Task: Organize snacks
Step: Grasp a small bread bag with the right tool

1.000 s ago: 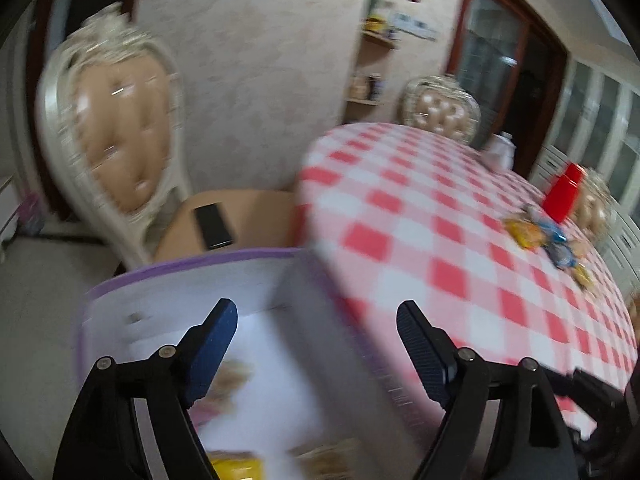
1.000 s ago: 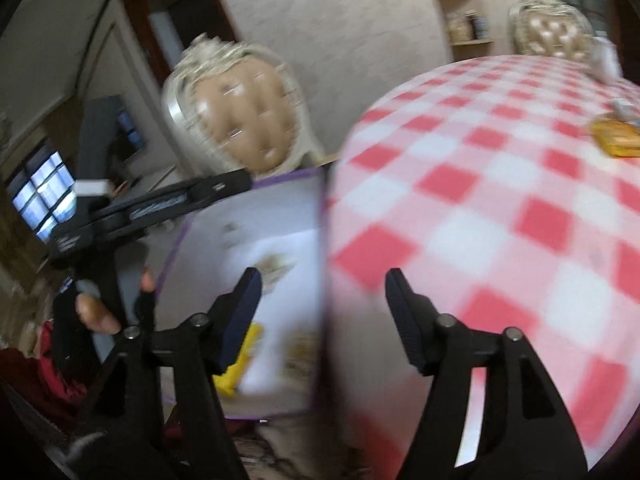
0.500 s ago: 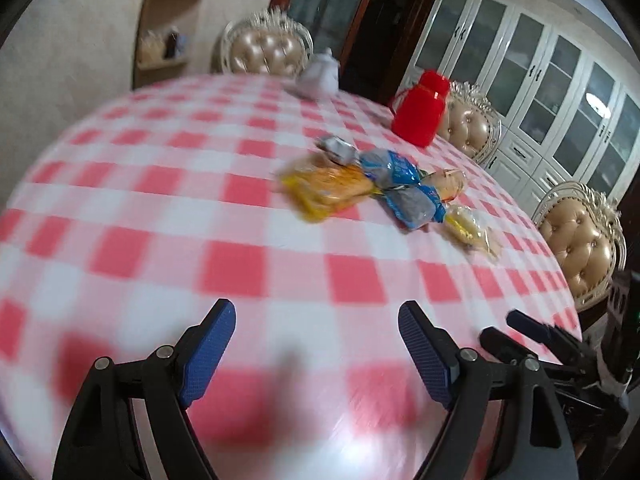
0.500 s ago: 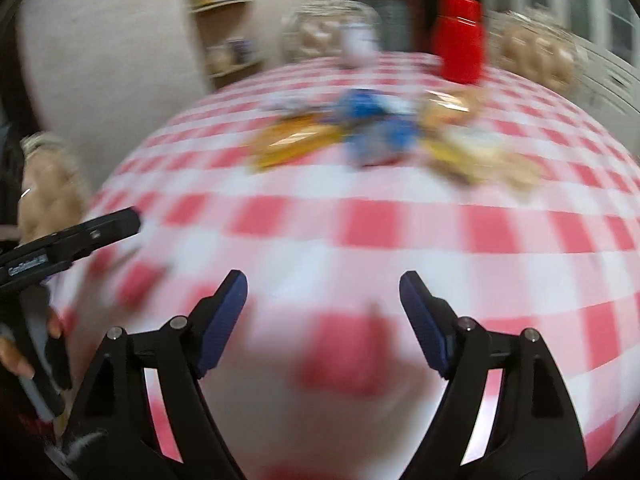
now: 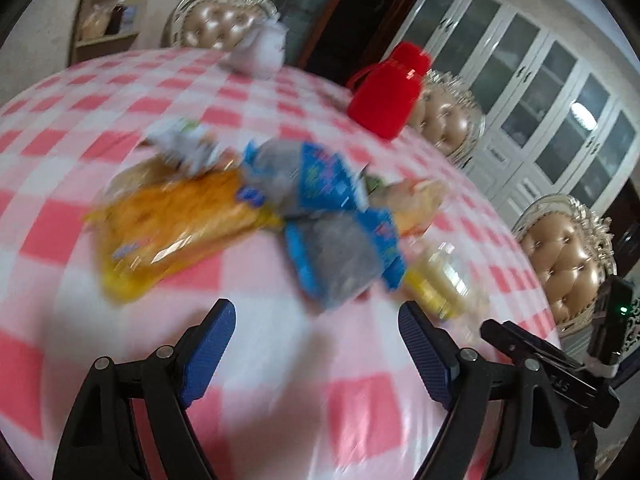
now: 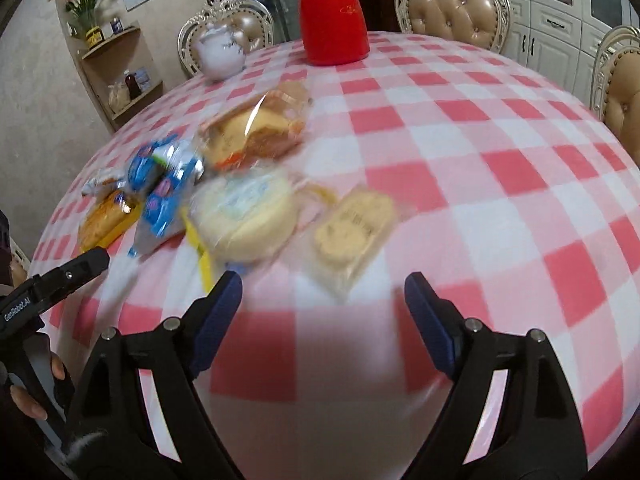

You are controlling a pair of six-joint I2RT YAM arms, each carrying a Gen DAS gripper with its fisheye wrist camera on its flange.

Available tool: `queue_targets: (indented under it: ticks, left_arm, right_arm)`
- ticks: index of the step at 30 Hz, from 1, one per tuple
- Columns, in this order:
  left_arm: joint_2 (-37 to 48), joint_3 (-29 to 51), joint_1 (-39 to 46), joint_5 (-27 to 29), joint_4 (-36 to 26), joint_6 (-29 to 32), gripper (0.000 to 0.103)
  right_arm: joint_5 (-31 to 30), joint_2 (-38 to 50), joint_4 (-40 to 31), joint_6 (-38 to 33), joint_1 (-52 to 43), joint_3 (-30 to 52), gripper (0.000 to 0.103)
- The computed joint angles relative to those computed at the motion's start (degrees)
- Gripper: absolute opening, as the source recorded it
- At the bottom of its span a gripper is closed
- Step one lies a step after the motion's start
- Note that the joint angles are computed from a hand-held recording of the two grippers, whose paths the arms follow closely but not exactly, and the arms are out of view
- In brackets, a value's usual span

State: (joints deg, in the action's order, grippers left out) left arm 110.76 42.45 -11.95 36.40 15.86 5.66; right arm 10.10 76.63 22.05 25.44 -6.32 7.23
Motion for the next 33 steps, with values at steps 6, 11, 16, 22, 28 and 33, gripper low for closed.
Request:
queue_targets:
  ticks: [6,11,16,22,28,33]
  left_arm:
    - [-0.5,-0.5,1.1,4.5,0.5,2.3,0.084]
    - [-0.4,-0.6,0.9,4.8,1.7,0.3,0.084]
    - [-1.2,-1.9,1.5,5.4,3.7,-0.3,0.084]
    - [-1.0,-0.8,3.0,6.4,2.8,-1.0,0.084]
    - [-3.1,0.7,0.7,9.2,-2.3,6.5,0.084]
    - [-0.6,1.6,-6.0,-1.4,-2.0,7.4,0.084]
  right_arm:
    - [-2.1,9.6,-0.1,-6.9,-6.6,6.0,0.086]
    - [0.8,14.0,-1.8,-5.6,-2.7,9.9,0.086]
    - [4.2,18.0,-3.7,-6.3,1.4,14.4,0.059]
    - [0.7,15.9,-0.8,-10.3,4.4,11.4,0.047]
    - [0.0,12.6,-5.0,-10.8,16.4,10.6,0.040]
    - [2.0,9.2,-8.6,-5.9,17.2,9.0,0.039]
